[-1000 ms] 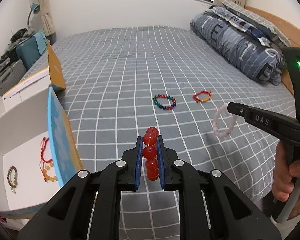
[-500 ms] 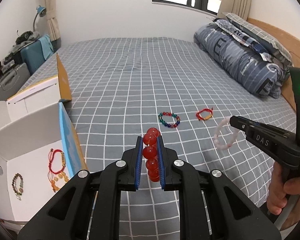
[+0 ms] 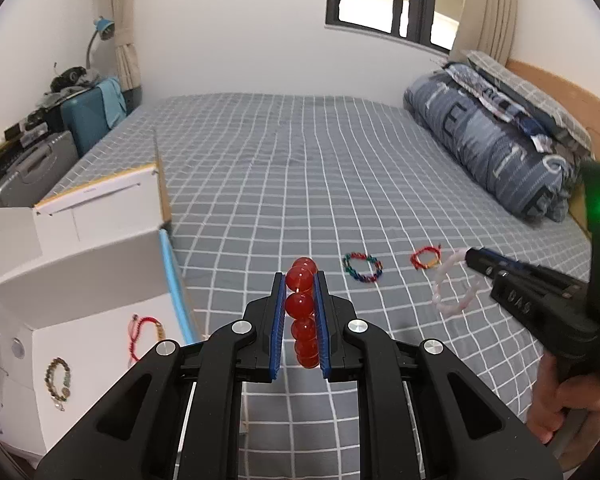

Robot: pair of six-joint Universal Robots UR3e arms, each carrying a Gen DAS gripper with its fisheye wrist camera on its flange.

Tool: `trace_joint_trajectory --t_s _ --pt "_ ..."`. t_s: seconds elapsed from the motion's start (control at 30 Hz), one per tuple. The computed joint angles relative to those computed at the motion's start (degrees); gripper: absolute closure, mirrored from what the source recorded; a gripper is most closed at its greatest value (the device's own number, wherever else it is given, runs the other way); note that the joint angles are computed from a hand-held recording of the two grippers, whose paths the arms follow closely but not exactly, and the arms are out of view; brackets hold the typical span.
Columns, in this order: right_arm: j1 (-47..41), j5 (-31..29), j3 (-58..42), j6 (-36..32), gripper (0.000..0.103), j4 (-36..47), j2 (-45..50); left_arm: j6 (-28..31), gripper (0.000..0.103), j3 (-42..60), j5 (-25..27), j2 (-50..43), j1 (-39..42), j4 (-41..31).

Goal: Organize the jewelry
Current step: 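Lift both bracelets and carry them toward the white box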

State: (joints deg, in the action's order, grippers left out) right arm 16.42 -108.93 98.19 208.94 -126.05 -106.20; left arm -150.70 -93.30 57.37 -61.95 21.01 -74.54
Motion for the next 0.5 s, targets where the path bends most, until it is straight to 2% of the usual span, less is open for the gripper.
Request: trace_joint_trajectory --t_s 0.3,0.5 --pt "6.39 -2.50 -10.16 1.25 0.091 -0.31 9.81 7.51 0.090 5.43 -7.98 2.22 14.41 -11.82" --pt "11.37 -4.08 -19.27 2.34 0.091 -0.16 17.32 18.48 0.090 12.43 -15.09 3.03 28.99 -26.98"
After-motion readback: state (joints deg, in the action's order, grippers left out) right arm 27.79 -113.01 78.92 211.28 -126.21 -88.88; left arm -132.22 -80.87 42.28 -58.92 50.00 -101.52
